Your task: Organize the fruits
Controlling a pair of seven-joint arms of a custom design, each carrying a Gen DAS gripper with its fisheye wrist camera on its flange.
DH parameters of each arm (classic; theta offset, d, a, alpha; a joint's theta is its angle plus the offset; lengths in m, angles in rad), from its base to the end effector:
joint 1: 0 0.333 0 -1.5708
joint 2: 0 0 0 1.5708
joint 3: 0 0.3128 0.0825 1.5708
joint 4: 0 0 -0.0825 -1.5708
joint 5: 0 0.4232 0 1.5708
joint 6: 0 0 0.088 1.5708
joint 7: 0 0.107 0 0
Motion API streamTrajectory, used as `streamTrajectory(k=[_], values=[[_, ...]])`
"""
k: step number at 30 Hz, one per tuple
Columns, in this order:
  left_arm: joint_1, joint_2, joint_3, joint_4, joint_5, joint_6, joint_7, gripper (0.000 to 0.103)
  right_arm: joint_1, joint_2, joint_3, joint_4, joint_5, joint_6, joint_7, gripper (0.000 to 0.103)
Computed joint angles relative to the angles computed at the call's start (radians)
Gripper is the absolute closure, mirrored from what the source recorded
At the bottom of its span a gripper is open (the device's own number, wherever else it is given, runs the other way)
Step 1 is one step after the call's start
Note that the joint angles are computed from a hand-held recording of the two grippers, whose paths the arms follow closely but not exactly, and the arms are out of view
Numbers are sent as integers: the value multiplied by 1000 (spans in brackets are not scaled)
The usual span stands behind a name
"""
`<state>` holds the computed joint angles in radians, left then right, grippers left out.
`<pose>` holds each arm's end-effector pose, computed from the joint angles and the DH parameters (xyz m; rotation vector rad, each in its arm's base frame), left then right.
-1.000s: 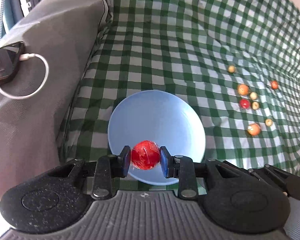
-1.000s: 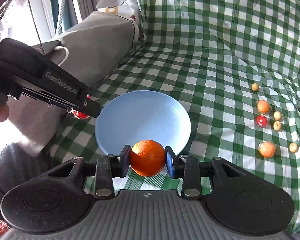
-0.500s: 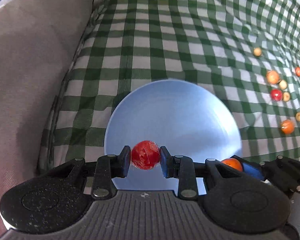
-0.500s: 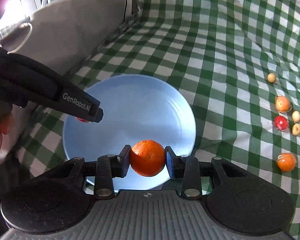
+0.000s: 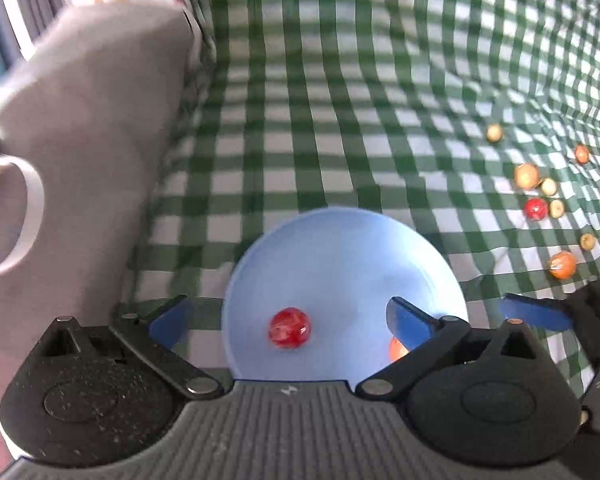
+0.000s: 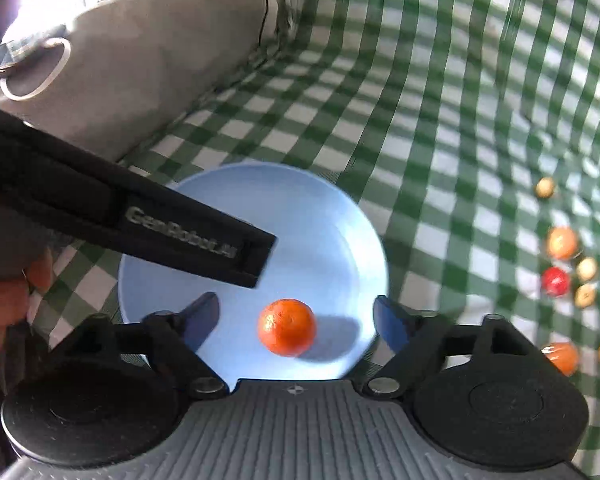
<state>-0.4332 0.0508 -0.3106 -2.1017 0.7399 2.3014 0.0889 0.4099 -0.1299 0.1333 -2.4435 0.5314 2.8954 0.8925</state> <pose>0.4541 -0.3970 0.3907 -2.0880 1.5797 -0.4327 0.4739 0.2513 0.3812 -2.3419 1.0232 -0.3398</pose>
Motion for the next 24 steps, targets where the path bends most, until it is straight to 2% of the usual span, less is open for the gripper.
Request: streamTrajectory(k=[2, 10, 16, 19, 24], values=[[-15, -44, -15, -21, -14, -45, -22, 0, -2, -73, -11, -44, 17, -32, -10, 8], [-76, -160, -79, -84, -127, -165, -85, 0, -13, -366, -7, -224, 29, -125, 54, 4], [-121, -203, -111, -90, -140, -243, -108, 0, -9, -547, 39, -353, -15, -63, 87, 1], [-136, -217, -127, -77, -113, -305, -135, 0, -17, -619, 55, -395, -34, -65, 132, 1], [-155, -235, -138, -69, -103, -341, -162, 0, -36, -698, 69, -439, -61, -53, 212, 1]])
